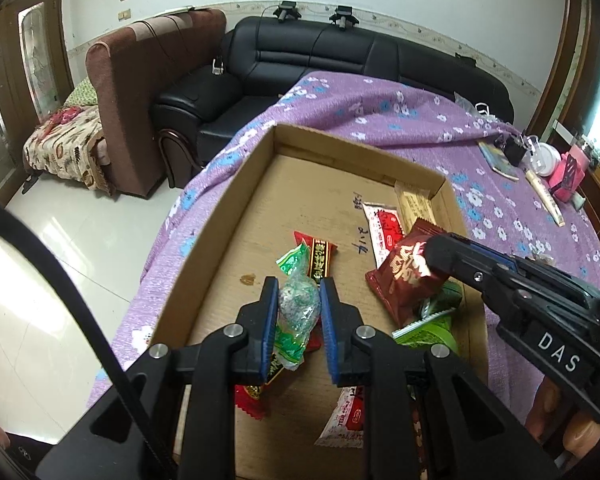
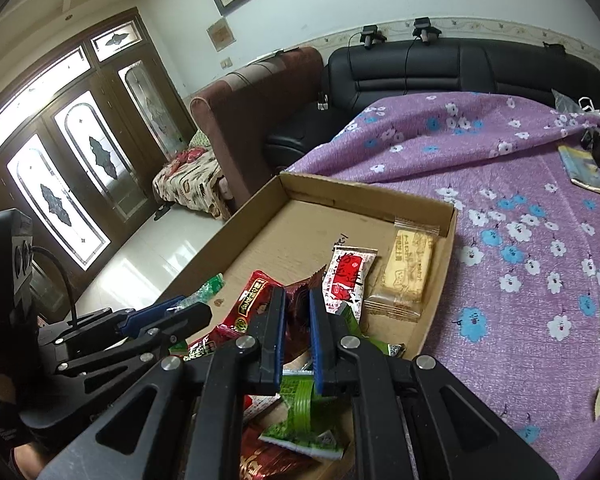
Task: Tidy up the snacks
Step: 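Open the left tool over the tray while the right tool releases the red-gold bag, then move both tools back over the last packets on the bedspread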
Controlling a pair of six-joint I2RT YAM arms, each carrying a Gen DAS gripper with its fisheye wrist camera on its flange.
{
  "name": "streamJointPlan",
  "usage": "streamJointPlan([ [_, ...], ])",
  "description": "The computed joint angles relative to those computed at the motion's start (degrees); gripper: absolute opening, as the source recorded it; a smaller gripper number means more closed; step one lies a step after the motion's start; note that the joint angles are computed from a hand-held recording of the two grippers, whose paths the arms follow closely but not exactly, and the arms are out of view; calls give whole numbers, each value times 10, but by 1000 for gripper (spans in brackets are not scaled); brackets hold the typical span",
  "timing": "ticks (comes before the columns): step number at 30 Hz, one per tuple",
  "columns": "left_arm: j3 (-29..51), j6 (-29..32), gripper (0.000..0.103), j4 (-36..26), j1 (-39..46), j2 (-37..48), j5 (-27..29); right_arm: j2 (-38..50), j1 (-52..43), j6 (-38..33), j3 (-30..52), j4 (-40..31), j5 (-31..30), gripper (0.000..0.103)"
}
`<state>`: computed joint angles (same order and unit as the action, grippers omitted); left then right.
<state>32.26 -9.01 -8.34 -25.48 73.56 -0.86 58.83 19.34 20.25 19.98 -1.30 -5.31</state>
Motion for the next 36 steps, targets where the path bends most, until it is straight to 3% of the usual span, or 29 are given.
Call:
streamJointPlan([
  [9, 15, -6, 25, -8, 2, 42, 1, 40, -6, -6, 3, 18, -14, 9],
  [11, 17, -9, 38, -10, 0, 45, -2, 35, -1, -4, 1, 14, -2, 12],
  [13, 12, -12, 61, -10, -2, 33, -7, 23, 2, -4, -2, 6, 3, 12],
  [16, 9, -14, 72, -13, -6, 18, -17, -1, 2, -5, -6, -7, 5, 12],
  [24, 8, -32, 72, -34, -24, -9, -36, -113, -11, 0, -26, -74, 7, 17],
  [31, 5, -51, 72, -56, -64, -48, -54, -285, -54, 16, -61, -169, -12, 18],
  [33, 5, -59, 72, -62, -82, -58, -64, -330, -69, 19, -67, -197, -19, 28],
  [36, 9, -73, 72, -73, -118, -66, -83, -386, -100, 13, -69, -246, -33, 33],
])
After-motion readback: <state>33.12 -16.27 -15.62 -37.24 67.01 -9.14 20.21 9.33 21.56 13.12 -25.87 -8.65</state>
